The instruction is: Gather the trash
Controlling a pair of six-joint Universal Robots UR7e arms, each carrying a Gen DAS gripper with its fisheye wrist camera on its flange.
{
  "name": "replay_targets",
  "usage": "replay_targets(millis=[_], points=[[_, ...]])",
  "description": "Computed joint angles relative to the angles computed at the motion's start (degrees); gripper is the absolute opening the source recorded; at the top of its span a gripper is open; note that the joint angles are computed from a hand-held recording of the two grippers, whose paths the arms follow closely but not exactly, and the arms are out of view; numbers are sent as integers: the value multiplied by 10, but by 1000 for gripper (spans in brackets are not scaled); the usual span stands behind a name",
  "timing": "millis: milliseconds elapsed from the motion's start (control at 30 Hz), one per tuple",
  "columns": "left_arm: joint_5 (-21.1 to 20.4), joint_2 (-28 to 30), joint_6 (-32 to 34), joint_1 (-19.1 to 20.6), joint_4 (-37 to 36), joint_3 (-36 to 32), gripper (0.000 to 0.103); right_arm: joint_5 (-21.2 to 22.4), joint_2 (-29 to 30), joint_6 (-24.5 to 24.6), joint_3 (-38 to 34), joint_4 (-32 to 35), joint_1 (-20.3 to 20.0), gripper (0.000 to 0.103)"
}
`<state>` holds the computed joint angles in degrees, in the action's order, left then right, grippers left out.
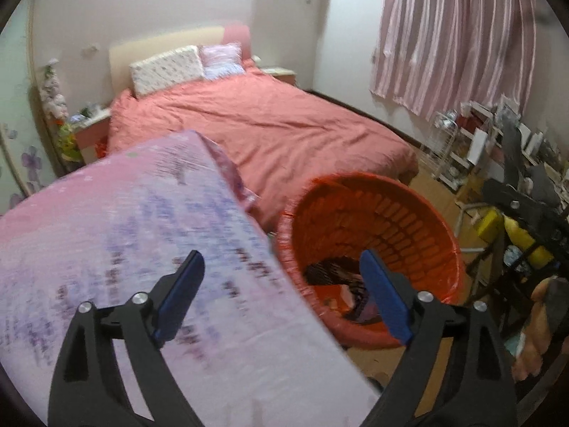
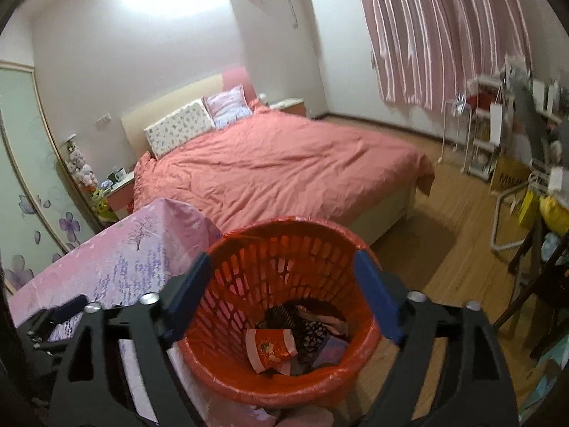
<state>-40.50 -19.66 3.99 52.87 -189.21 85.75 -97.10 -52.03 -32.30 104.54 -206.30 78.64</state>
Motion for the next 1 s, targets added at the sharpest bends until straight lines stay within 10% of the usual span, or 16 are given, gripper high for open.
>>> replay_targets(millis=[233, 633, 1000], points=[[103, -55, 14, -43, -160, 144, 99, -48, -5, -62, 77, -159, 31, 101], [239, -103, -100, -120, -320, 352, 99, 6, 30, -126, 205, -396, 34, 101], [301, -115, -273, -155, -248, 433, 99, -110, 62, -104, 200, -373, 71, 101]])
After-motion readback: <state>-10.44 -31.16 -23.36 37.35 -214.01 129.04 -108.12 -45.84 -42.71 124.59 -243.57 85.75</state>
